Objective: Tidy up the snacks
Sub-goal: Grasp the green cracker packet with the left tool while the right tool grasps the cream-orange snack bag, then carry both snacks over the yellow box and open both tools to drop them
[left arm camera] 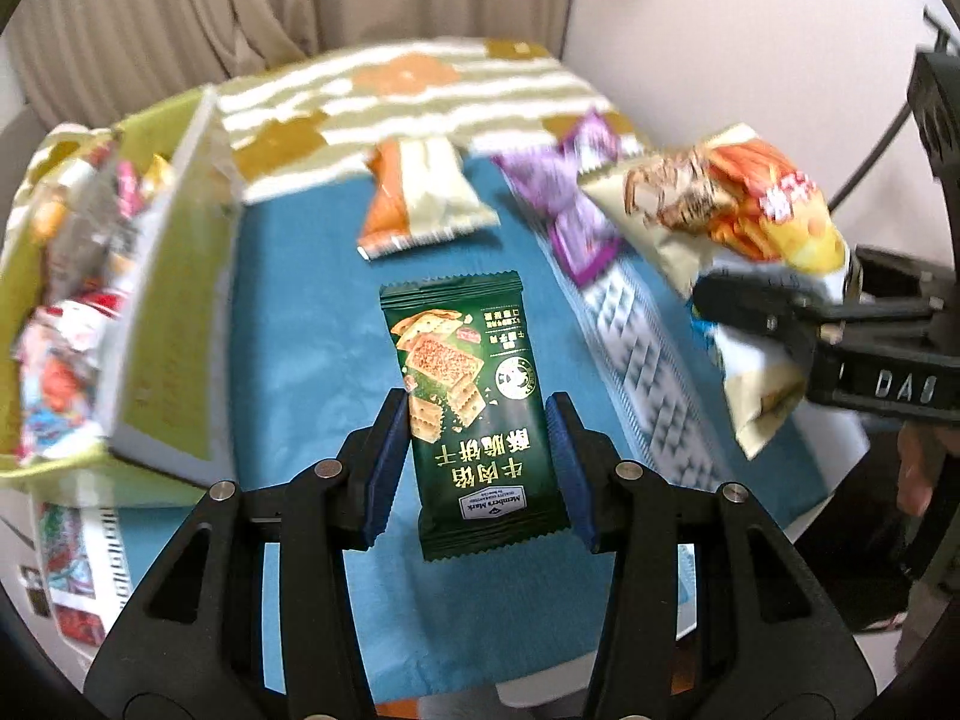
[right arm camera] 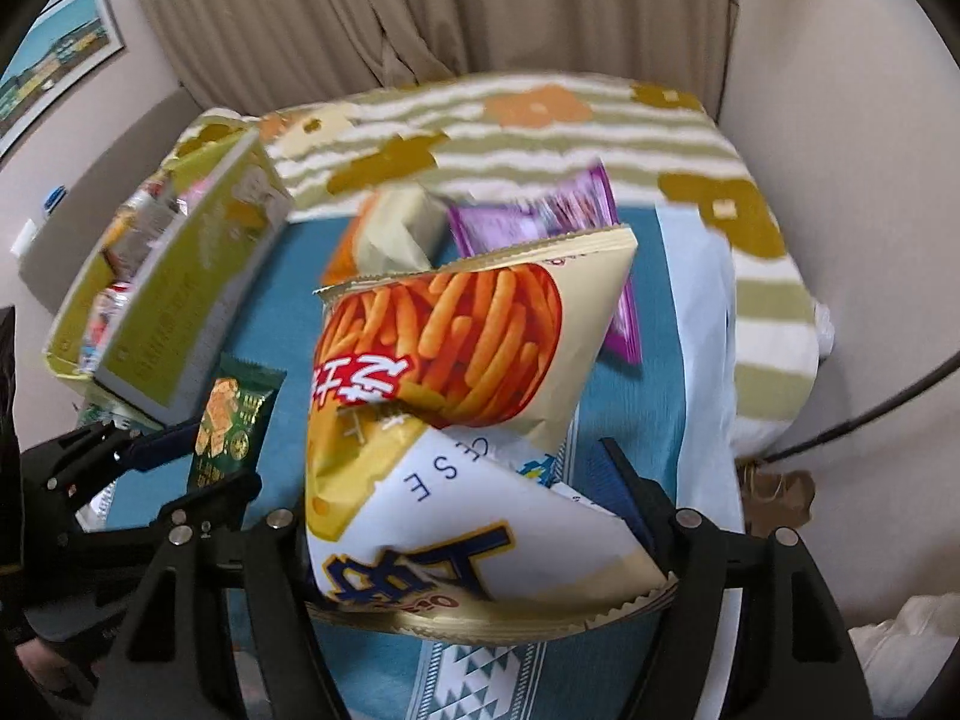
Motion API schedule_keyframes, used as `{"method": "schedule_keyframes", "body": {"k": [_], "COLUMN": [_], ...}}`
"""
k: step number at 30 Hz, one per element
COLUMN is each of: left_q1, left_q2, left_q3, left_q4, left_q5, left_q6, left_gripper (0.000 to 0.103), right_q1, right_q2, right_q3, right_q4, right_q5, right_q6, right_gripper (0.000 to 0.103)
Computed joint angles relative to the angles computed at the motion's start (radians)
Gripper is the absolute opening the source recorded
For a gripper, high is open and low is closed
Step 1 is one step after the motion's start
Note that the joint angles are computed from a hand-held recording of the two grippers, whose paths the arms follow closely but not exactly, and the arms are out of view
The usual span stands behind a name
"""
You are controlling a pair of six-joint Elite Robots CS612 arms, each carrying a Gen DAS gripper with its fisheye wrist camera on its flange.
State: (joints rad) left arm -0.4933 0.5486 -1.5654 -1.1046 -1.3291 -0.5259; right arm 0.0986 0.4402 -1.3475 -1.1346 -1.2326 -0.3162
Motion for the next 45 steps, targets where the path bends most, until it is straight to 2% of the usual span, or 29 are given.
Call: {"method": "schedule_keyframes", "body": {"k": [8, 18, 25, 31, 32, 34, 35, 36, 39, 45], "left_q1": [0.022, 0.112, 0.199, 0.263, 0.270, 0.277, 0.281, 0.285, 0.308, 0.331], "left_q2": [-0.045, -0.069, -0.062, -0.047, -0.046, -0.044, -0.041, -0.033, -0.023, -0.036], "left_q3": [-0.066, -0.117, -0.117, -0.099, -0.094, -0.086, -0.087, -0.096, -0.105, -0.075], "left_q4": [0.028, 0.110, 0.149, 0.149, 0.157, 0.185, 0.188, 0.176, 0.142, 0.142], "left_q5": [0.116, 0.163, 0.122, 0.022, 0.009, 0.007, 0.002, -0.003, -0.069, -0.086], "left_q6": [-0.049, -0.061, -0.037, 0.015, 0.029, 0.049, 0.055, 0.057, 0.057, 0.102], "left_gripper": [0.042, 0.042, 0.042, 0.043, 0.046, 0.075, 0.099, 0.103, 0.103, 0.103], "right_q1": [0.033, 0.118, 0.180, 0.219, 0.224, 0.231, 0.235, 0.237, 0.246, 0.266], "right_q2": [-0.051, -0.111, -0.158, -0.182, -0.185, -0.192, -0.197, -0.201, -0.219, -0.264], "right_q3": [0.003, 0.099, 0.223, 0.297, 0.308, 0.327, 0.338, 0.348, 0.387, 0.493], "right_q4": [-0.048, -0.152, -0.219, -0.229, -0.230, -0.233, -0.237, -0.242, -0.270, -0.331], "right_q5": [0.085, 0.173, 0.176, 0.134, 0.126, 0.110, 0.099, 0.092, 0.067, 0.047], "right_q6": [-0.016, -0.024, -0.001, 0.035, 0.044, 0.064, 0.076, 0.083, 0.109, 0.139], "right_gripper": [0.069, 0.069, 0.069, 0.069, 0.069, 0.069, 0.069, 0.069, 0.069, 0.069]}}
